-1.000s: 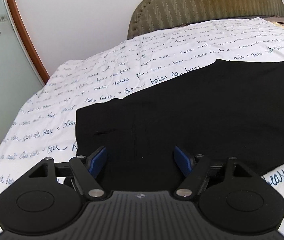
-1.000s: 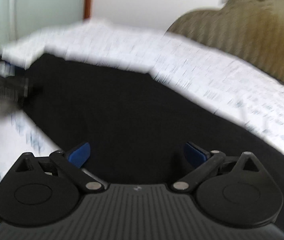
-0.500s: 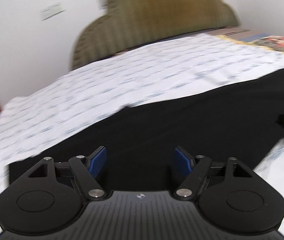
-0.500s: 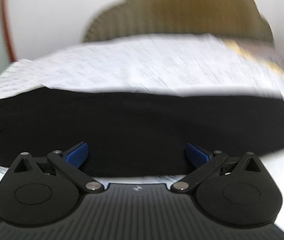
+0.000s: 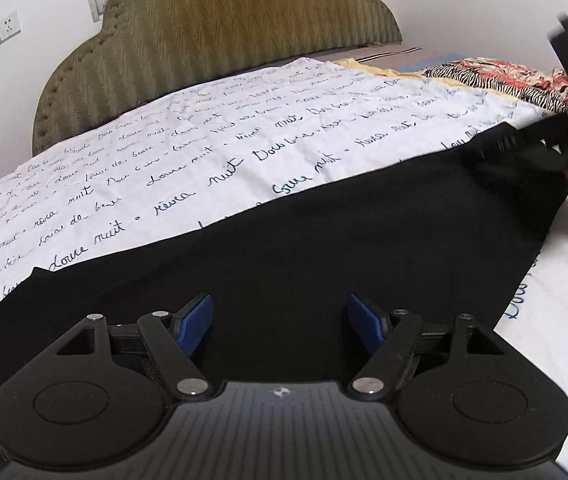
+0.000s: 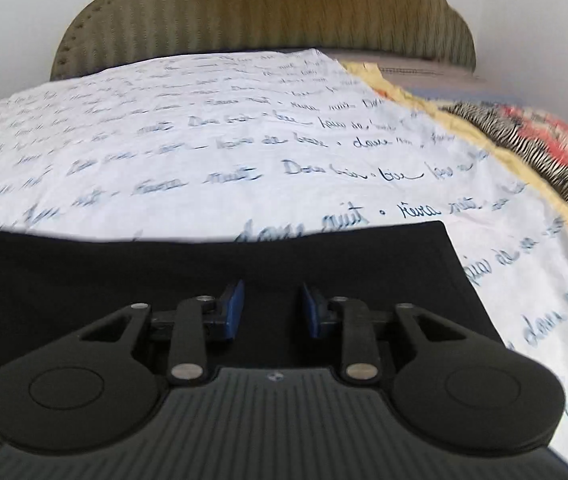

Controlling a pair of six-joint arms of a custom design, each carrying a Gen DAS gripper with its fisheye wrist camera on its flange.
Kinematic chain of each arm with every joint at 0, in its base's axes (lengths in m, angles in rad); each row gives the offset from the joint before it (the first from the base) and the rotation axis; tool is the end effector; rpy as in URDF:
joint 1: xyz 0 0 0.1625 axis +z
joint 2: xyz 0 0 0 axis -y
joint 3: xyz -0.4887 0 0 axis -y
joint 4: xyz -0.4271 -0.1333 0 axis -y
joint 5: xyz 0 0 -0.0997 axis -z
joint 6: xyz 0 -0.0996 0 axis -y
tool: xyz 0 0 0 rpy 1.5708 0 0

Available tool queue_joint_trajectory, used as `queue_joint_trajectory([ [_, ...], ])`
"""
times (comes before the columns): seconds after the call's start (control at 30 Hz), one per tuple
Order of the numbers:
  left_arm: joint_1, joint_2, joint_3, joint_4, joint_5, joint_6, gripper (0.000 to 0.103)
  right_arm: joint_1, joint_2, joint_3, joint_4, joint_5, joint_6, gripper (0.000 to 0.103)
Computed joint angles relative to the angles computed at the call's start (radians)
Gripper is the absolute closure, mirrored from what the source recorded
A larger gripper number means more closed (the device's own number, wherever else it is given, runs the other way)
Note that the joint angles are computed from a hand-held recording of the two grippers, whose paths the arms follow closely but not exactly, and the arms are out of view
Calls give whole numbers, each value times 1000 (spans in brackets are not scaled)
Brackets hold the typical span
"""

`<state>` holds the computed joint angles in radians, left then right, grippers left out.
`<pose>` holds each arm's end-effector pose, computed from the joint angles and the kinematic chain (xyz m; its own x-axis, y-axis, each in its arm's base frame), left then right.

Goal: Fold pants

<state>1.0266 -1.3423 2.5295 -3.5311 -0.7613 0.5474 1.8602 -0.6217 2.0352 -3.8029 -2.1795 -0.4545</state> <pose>-0.0261 -0.4399 0.2629 -0.5346 0.2543 -0.8059 0.7598 0.5621 -0.3266 0.2421 -0.5455 0.0423 -0.7279 -0.1383 0.6716 -0.5727 0.6612 -0.4846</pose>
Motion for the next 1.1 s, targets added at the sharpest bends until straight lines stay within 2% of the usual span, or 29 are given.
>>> queue_joint_trajectory([
  [0.07,-2,31,6,-61,7,22,27,-30,-18,-17,8,19,15,75],
  [0.17,-4,56,17,-137,13,64,20,-29,-16,-66,-12,-63,29,73],
  [0.23,3,69,19,-177,19,68,12,-29,-41,-36,-43,-16,6,72],
  [0.27,8,78,18,-193,18,62,10,-26,-52,-17,-35,2,-12,70],
  [0.3,11,77,17,-194,17,54,9,-23,-51,-9,-21,-5,-32,62],
  [0.37,14,73,18,-195,8,55,9,-12,-11,-27,-51,-115,-126,58],
  [0.4,17,73,19,-203,1,59,9,-11,13,-43,-126,-168,-173,58],
  [0.43,21,74,21,-212,-6,60,9,-11,17,-37,-210,-190,-179,58],
  [0.47,23,75,21,-217,-9,60,9,-15,-3,-7,-281,-170,-143,55],
  [0.53,23,83,19,-226,-4,63,7,-30,-70,82,-355,-93,-4,45],
  [0.6,21,91,19,-240,5,65,5,-43,-124,152,-380,-58,87,43],
  [0.67,21,90,19,-238,4,60,5,-67,-174,220,-349,-11,181,43],
  [0.73,23,89,19,-235,3,57,5,-111,-216,288,-310,80,306,43],
  [0.8,22,87,19,-233,3,54,5,-153,-230,345,-330,162,421,43],
  [0.9,21,86,21,-234,4,53,5,-237,-232,418,-371,348,567,41],
  [0.97,21,86,21,-234,4,54,5,-277,-223,437,-384,441,620,41],
  [1.1,21,87,21,-233,4,52,5,-308,-197,422,-380,497,679,41],
])
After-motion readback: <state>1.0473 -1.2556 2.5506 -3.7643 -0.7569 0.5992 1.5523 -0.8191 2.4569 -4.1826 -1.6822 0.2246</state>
